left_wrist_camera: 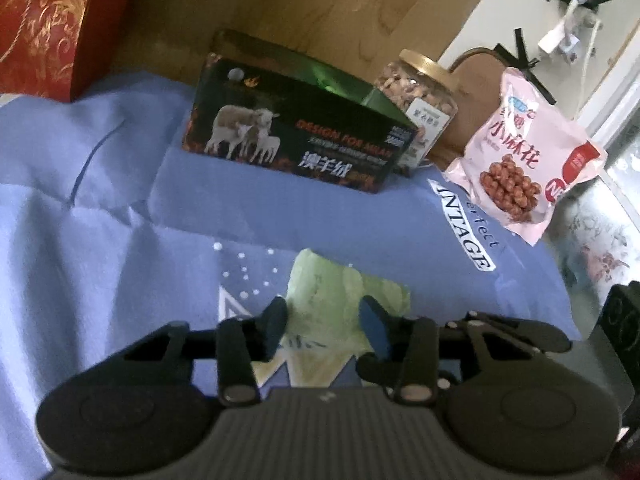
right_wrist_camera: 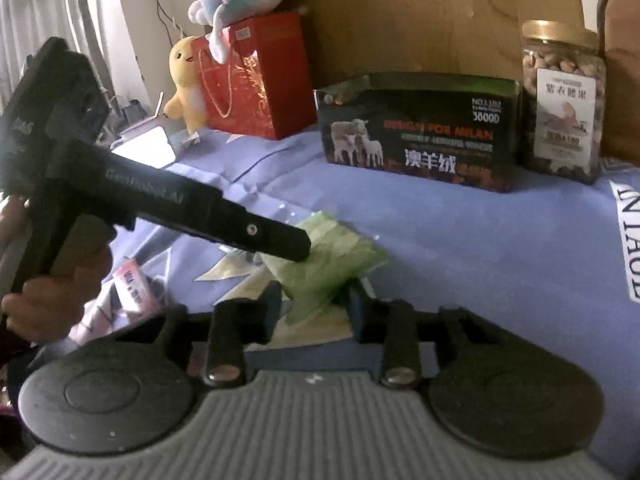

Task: Organize snacks
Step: 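Carry the leaf-print packet into the black box and open the right gripper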

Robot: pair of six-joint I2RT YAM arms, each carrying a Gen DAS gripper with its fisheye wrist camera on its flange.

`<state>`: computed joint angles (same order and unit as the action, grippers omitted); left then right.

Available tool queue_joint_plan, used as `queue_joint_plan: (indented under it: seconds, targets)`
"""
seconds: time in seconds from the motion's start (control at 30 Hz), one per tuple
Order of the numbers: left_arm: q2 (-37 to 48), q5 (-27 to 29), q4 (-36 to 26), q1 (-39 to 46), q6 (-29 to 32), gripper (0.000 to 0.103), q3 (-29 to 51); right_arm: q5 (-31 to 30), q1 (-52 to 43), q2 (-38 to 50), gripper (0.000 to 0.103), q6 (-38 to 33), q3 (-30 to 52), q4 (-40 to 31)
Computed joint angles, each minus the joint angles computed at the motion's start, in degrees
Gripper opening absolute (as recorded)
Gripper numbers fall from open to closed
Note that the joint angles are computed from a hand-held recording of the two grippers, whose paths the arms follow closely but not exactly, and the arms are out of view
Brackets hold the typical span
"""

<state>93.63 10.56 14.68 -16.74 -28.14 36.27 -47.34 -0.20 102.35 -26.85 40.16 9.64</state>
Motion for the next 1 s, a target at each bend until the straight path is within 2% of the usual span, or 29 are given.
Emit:
queue_joint_plan:
  seconds: [0.03, 0.17, 0.37, 0.53, 0.57, 0.6, 0.7, 0.73, 0.83, 0.9, 1.0]
  targets:
    - [-0.2, 0.7, 0.0, 0.2, -0.3, 0.031, 0.0, -0.3, -0.3, 0.2, 0.035, 0.1, 0.3, -0.3]
    - [-3.0, 0.2, -1.8, 0.2, 0.9, 0.029, 1.7, -0.6, -0.9, -0.3, 0.033, 3.1, 1.2, 1.1]
    - [-5.3, -3.0, -5.8, 1.3, 4.9, 0.028, 9.3, -0.1, 1.0, -1.1, 0.033, 10.2, 4.8, 9.3]
    - [3.8, -4.3, -7.4, 4.0, 7.4, 0.029, 21.6, 4.5, 4.2, 5.2, 0.033, 15.5, 14.2, 13.8]
    - [6.3, -4.5, -7.4, 4.5, 7.9, 0.029, 24.1, 6.1, 4.9, 7.1, 0.036, 16.6, 16.7, 14.1]
    - [8.9, -5.6, -7.3, 4.8, 8.3, 0.033, 26.3, 7.9, 5.6, 8.9, 0.036, 17.4, 18.7, 14.7]
    - [15.0, -12.0, -9.2, 4.8, 8.5, 0.032, 32.0, 16.8, 7.3, 13.3, 0.039, 19.5, 22.7, 17.3]
    - [15.4, -12.5, -9.0, 4.9, 7.8, 0.032, 31.9, 16.5, 6.6, 13.8, 0.039, 21.1, 23.5, 16.4]
    - [13.7, -11.9, -6.4, 5.0, 7.0, 0.032, 27.8, 9.6, 2.7, 13.2, 0.039, 26.3, 21.2, 17.3]
    - [11.0, -14.5, -4.1, 3.8, 7.6, 0.032, 23.9, 8.2, 0.8, 11.4, 0.039, 27.3, 18.0, 18.2]
    - [7.4, -16.4, -4.0, 1.6, 8.0, 0.032, 20.2, 5.2, -1.5, 8.5, 0.039, 27.5, 14.0, 17.1]
